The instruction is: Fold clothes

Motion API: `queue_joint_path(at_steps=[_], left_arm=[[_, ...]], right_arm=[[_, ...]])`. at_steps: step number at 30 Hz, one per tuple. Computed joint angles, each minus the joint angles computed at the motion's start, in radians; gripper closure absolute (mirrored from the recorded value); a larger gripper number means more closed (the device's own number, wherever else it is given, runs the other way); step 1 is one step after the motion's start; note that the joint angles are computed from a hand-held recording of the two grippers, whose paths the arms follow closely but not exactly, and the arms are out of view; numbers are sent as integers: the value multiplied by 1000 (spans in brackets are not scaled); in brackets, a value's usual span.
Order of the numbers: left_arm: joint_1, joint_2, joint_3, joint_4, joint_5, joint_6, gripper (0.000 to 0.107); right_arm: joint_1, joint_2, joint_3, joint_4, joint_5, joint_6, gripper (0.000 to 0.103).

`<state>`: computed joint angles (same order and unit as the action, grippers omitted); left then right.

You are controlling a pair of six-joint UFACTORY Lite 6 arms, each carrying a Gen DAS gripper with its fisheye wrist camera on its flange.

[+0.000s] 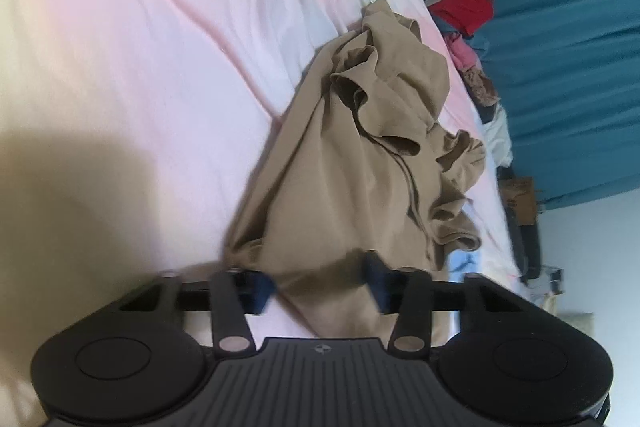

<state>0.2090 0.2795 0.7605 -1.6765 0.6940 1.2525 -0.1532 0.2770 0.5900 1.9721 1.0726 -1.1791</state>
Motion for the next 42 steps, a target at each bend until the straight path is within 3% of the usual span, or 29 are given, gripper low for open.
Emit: queue_joint_path(at_steps=[2,5,10,15,17,19,22,25,31,33,35,38,40,42], left_arm=[[3,-12,-9,-25,9,23,94],[21,-26,-22,-71,56,63,97],[70,-55,-75,-222,263,213,98],[81,-73,-100,-256,324,255,98],[83,-78,-108,-266,330,275,98],[88,-112,-131,-283,337,330,98],[77,-184,-168,-316,351,396,98],[89,-277,-186,-293,347,359,98],[185,-630,-242,-59,337,41,98],[271,-782,-284,84,382,-128,98],[399,-907,-317,217,488,-260,98],[505,-979,-325,332,579,-378,98],[455,-993,-311,356,501,-458,98],[315,-993,-279,343,316,-524,98]], right_arm=[[20,26,8,35,-6,-30,10],[26,-5,-41,177,-52,-108,11],[6,-75,-134,357,-75,-189,12],[31,-106,-129,500,-195,-293,45],[0,-111,-117,487,-227,-335,77],[-6,-134,-114,500,-246,-406,85],[12,-227,-139,540,-272,-520,88],[-35,-308,-163,470,-214,-470,89],[-174,-587,-174,182,-212,-209,89],[-220,-734,-214,37,-228,-52,89],[-281,-880,-245,-126,-213,126,89],[-356,-1001,-279,-276,-169,296,89],[-330,-971,-244,-323,-202,351,89],[-254,-880,-178,-299,-279,330,89]])
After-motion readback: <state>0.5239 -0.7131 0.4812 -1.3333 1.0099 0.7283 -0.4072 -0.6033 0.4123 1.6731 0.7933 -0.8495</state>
